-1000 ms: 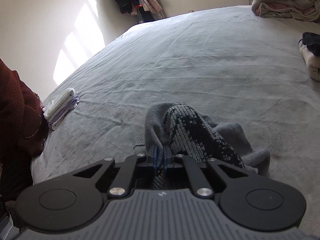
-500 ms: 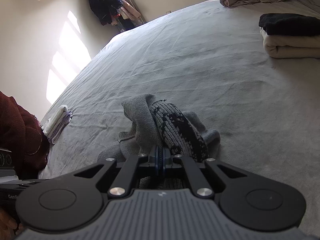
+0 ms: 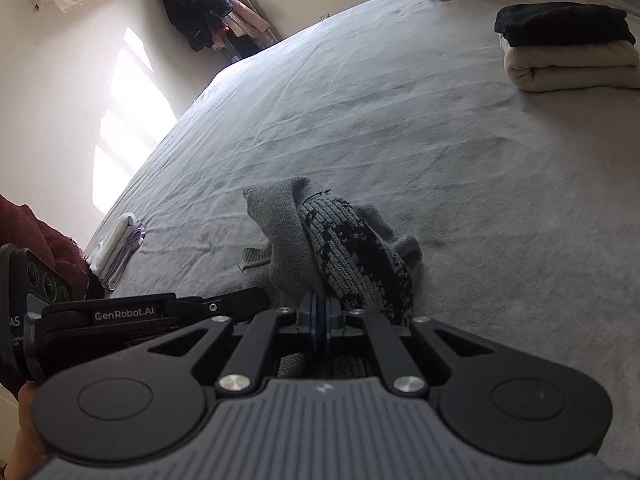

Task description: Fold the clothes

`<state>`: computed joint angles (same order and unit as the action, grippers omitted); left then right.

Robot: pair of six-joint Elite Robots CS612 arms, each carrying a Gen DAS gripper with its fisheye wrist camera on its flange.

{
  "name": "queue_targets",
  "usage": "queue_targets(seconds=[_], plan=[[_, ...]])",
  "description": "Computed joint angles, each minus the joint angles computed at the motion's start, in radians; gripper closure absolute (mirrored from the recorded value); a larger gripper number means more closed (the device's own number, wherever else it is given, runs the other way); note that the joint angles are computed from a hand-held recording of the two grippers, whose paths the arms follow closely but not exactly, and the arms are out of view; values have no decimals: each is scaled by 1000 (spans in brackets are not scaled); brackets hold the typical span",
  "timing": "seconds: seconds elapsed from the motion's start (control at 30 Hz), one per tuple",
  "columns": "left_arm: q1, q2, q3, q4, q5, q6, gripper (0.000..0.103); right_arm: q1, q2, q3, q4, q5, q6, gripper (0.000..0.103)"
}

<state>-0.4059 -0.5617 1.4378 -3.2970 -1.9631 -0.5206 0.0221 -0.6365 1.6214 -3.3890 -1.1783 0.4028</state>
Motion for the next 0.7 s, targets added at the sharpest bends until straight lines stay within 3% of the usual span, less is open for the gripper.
queue_targets(seconds=[0.33,0.6,0.7], plan=[[-2,-63,69,-68,135,104,101,11,11,-25,-27,56,20,99],[18,-92,121,-98,171,101,102,19,24,-57,-27,115,28,99],[28,-101,153,-106,174,97,102,20,27,-67,-25,153,3,88]])
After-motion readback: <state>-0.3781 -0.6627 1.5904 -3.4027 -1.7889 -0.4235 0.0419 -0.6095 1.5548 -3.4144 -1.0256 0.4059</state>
